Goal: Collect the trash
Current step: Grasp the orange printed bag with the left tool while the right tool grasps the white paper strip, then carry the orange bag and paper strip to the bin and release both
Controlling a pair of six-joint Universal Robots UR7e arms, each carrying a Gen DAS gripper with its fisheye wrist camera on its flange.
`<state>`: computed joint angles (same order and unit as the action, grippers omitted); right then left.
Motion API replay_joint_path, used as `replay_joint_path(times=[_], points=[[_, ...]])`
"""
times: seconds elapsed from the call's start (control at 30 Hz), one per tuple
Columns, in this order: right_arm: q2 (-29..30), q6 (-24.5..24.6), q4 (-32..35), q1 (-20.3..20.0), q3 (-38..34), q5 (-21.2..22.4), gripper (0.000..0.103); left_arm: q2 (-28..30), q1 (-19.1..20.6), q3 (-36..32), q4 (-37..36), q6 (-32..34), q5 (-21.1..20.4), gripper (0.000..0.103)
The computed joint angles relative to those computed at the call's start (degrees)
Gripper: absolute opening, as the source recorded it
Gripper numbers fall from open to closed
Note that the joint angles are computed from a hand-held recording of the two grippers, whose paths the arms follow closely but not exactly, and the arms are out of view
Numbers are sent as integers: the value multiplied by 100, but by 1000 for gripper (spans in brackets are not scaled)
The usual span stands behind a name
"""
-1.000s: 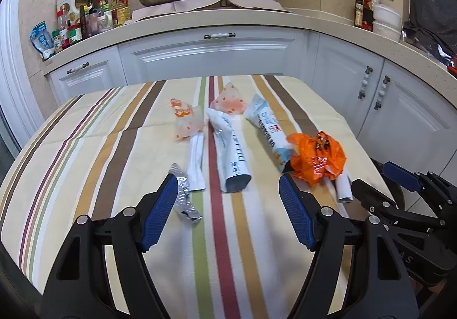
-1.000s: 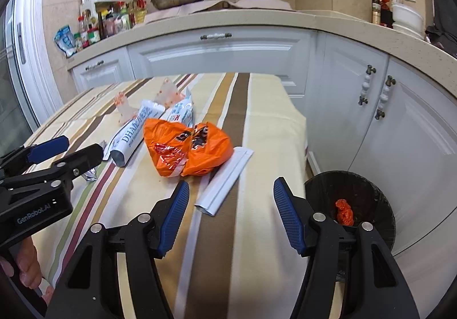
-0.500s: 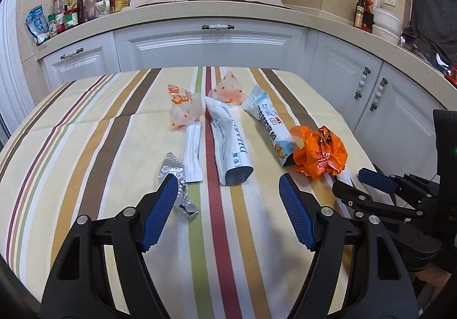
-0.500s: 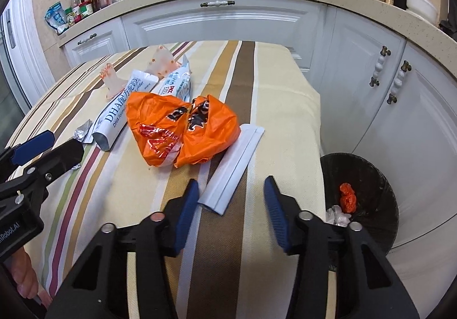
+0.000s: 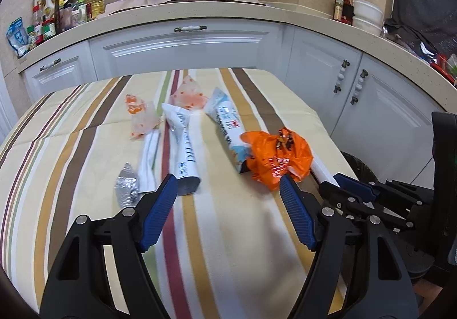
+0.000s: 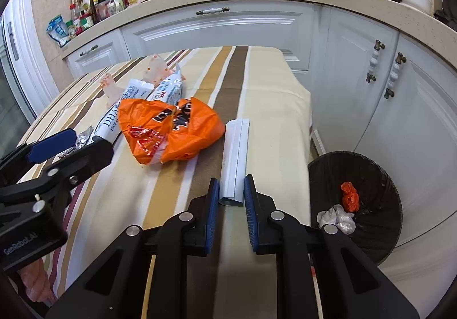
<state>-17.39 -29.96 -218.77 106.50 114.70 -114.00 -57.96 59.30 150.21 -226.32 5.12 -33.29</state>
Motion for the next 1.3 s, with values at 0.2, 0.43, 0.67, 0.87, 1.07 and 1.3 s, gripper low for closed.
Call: replay_joint_path(times=[0.2,0.43,0.67,0.87,1.07,1.3], points=[[-103,-23,-155,-118,193,176,19,232,44,-280,100,67,-54,72],[-148,-85,-196,-197,274,342,19,266,211,-546,444,-51,-245,69],[-185,-94,-213,-258,315,451,19,142,353,-600,770,-43,-617,30],[-169,-107,-324,-269,348,468,19,120,321,-526,714,-43,-644,24],[-169,-134,-475,-263,384,474,19,53,194,-339,612,-77,-558,23],[-216,-230,-850,-231,507,463,19,-112,-17,-85,662,-201,-393,23]])
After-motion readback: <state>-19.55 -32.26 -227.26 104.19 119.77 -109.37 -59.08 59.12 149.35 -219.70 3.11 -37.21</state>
